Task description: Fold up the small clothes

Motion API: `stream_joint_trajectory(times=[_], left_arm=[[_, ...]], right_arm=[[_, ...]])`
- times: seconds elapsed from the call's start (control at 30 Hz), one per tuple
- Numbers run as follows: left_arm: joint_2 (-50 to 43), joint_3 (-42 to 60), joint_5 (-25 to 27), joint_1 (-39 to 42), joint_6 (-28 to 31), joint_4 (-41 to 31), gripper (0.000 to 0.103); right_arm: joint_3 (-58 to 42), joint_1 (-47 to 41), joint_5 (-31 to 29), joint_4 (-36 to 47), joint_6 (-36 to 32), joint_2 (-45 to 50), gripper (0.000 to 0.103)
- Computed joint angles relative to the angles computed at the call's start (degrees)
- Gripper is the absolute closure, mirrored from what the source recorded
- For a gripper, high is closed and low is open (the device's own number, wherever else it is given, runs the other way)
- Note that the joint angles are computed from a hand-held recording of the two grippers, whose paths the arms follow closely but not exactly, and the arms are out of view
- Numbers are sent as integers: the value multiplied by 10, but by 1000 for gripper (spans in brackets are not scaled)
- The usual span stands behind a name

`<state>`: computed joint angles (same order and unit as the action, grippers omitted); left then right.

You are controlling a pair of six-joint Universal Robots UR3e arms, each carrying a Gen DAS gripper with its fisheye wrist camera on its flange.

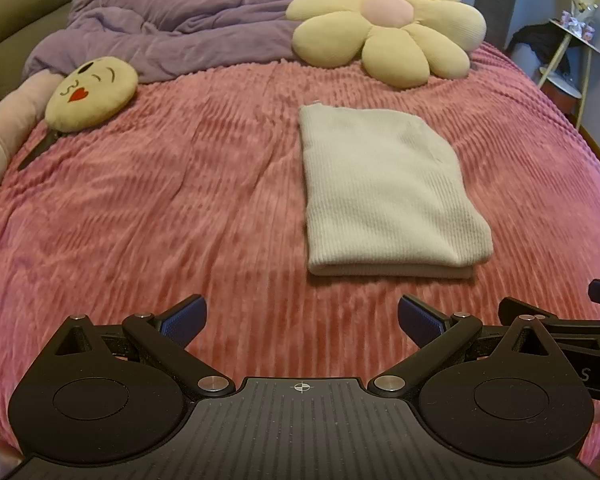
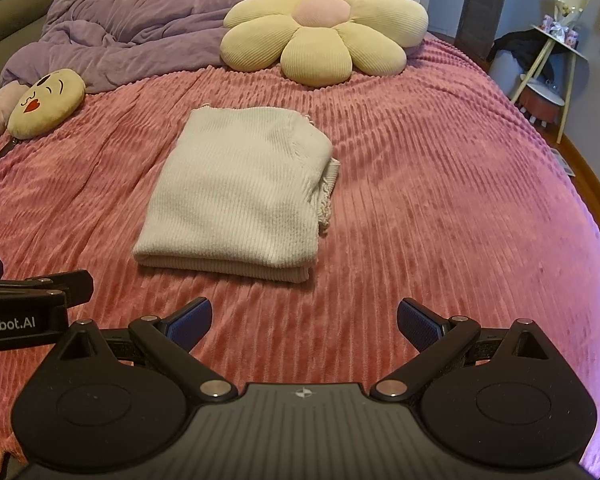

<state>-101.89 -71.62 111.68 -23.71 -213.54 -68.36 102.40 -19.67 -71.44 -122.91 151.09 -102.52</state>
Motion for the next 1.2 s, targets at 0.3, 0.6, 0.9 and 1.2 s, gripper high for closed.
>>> stream_joint_trajectory(times=[0.3, 0.6, 0.9, 1.2], left_arm=[[7, -13, -7, 6, 4, 8, 0], [9, -23, -36, 16, 3, 18, 0], [4, -22, -41, 15, 8, 17, 0], [3, -26, -37, 11, 13, 24, 0]], right_arm=[[-1, -1, 1, -5, 1, 5, 4], [-3, -1, -1, -4, 4, 7, 4], [-1, -4, -3, -2, 4, 7, 4], [1, -1, -8, -7, 7, 9, 4]])
